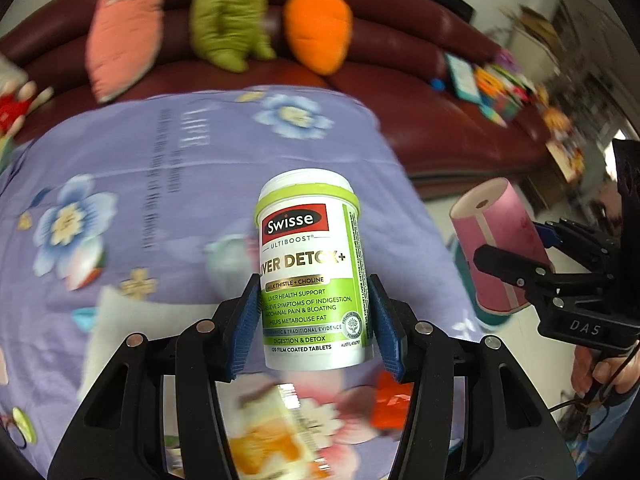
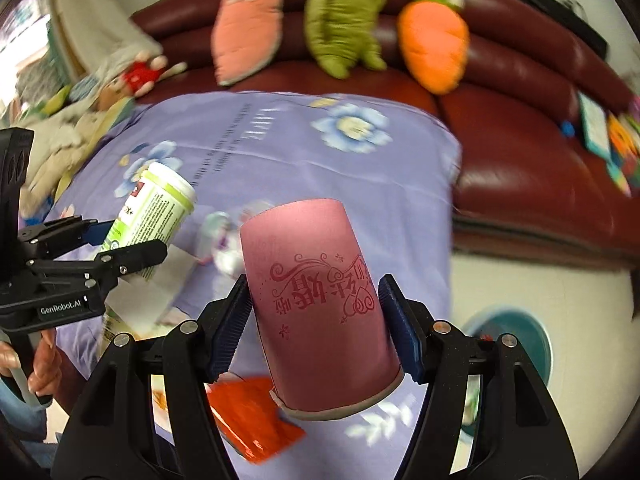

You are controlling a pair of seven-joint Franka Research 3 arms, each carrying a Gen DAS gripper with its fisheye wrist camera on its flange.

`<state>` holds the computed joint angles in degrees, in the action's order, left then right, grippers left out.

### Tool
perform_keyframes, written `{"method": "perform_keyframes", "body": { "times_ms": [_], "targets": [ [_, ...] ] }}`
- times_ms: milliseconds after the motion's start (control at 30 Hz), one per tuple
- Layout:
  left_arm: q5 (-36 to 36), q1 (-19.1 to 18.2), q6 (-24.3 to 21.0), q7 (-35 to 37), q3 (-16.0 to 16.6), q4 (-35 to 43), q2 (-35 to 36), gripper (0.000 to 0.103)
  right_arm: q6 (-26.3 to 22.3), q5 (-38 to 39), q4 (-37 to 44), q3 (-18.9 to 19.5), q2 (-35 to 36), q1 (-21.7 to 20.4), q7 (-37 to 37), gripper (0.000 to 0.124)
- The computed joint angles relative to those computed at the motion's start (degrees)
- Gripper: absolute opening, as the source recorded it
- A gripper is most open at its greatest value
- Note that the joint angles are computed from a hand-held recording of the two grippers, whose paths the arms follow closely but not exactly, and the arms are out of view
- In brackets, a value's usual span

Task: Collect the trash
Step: 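Carry bottle and pink cup over the teal bin and open both tools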

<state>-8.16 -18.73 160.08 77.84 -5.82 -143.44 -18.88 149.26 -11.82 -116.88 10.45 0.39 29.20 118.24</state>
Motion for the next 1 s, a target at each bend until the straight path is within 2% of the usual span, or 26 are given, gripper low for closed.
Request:
{"method": "perform_keyframes", "body": {
  "times_ms": [100, 333, 600, 733, 1000],
  "targets": [
    [0.1, -1.7, -0.3, 0.6, -1.8, 3.3, 3.7, 0.053, 2.7, 1.8, -6.3, -0.8, -4.4, -1.6, 1.7, 0.062],
    [3.3, -2.5, -2.4, -0.1, -6.7, 11.5, 12.3, 0.053, 9.2, 6.0, -19.0, -1.0, -13.0, -7.7, 5.2, 0.062],
    [7.2, -4.0, -6.5, -0.3, -11.8, 24.4, 24.6, 0.052, 13.7, 12.7, -32.0, -1.6, -22.7, -15.2, 6.2, 0.062],
    [10.6, -5.6, -9.6, -1.3, -13.5, 32.0, 31.8, 0.052, 14.9, 16.2, -35.9, -2.6, -24.9, -17.4, 5.0, 0.062],
    [15.4, -9.1, -15.6, -3.4, -14.1, 45.1, 43.5, 0.052, 17.0, 22.1, -39.0, -5.0, -24.1, -18.9, 0.2, 0.062]
  ]
}}
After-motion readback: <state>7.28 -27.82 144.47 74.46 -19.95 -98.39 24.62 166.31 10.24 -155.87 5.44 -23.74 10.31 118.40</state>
